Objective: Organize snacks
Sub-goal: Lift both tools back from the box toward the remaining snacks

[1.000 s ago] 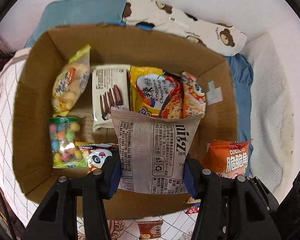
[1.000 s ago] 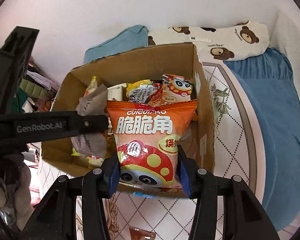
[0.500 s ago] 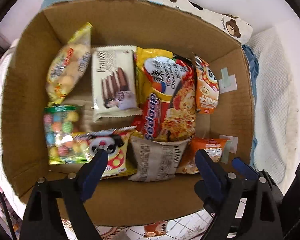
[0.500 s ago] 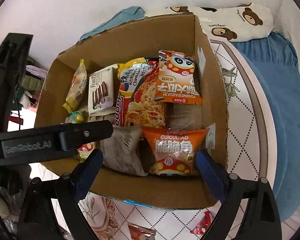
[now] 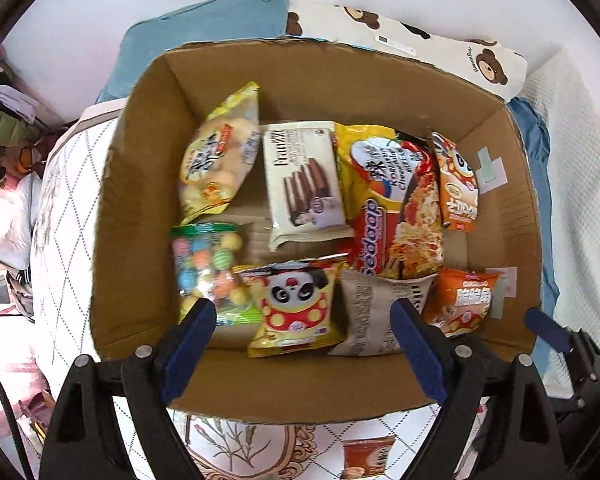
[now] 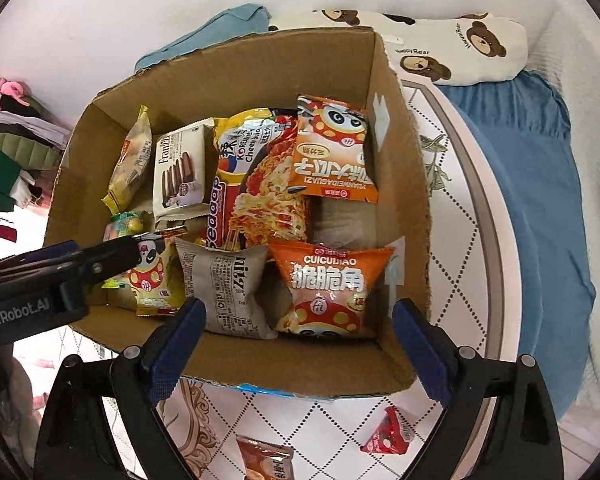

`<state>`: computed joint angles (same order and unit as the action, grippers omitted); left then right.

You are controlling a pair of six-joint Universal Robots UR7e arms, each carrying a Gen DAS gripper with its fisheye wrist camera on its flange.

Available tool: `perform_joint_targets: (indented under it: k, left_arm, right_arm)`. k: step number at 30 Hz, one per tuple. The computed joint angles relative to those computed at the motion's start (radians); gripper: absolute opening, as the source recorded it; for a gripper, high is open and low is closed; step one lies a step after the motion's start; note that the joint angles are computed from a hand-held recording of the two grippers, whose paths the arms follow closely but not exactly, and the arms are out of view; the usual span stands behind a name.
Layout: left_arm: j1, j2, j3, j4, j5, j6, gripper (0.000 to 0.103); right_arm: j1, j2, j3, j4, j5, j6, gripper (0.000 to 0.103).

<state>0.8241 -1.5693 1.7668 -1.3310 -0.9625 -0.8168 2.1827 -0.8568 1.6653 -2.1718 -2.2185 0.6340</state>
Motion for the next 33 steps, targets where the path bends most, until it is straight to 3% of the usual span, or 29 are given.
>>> perform_joint_targets:
  k: [9,14,25,33]
  left_arm:
    - [-0.014,-0.046,0.026,0.020,0.011,-0.020,0.089]
    - [-0.057,-0.090,0.050,0.031,0.041,-0.043,0.089]
    - [-0.252,-0.253,0.120,0.129,0.145,-0.171,0.089]
    - [-0.397,-0.323,0.117,0.252,0.163,-0.284,0.089]
  right_arm:
    - [0.019,-0.003,0.001,0.007,-0.015,0.012,0.096]
    - [0.036,-0.014,0.015,-0.013,-0.030,0.015,0.096]
    - [0.140,-0.089,0.103,-0.117,-0.126,0.013,0.096]
    - [0.246,-0.123,0.128,-0.119,-0.236,0.033,0.096]
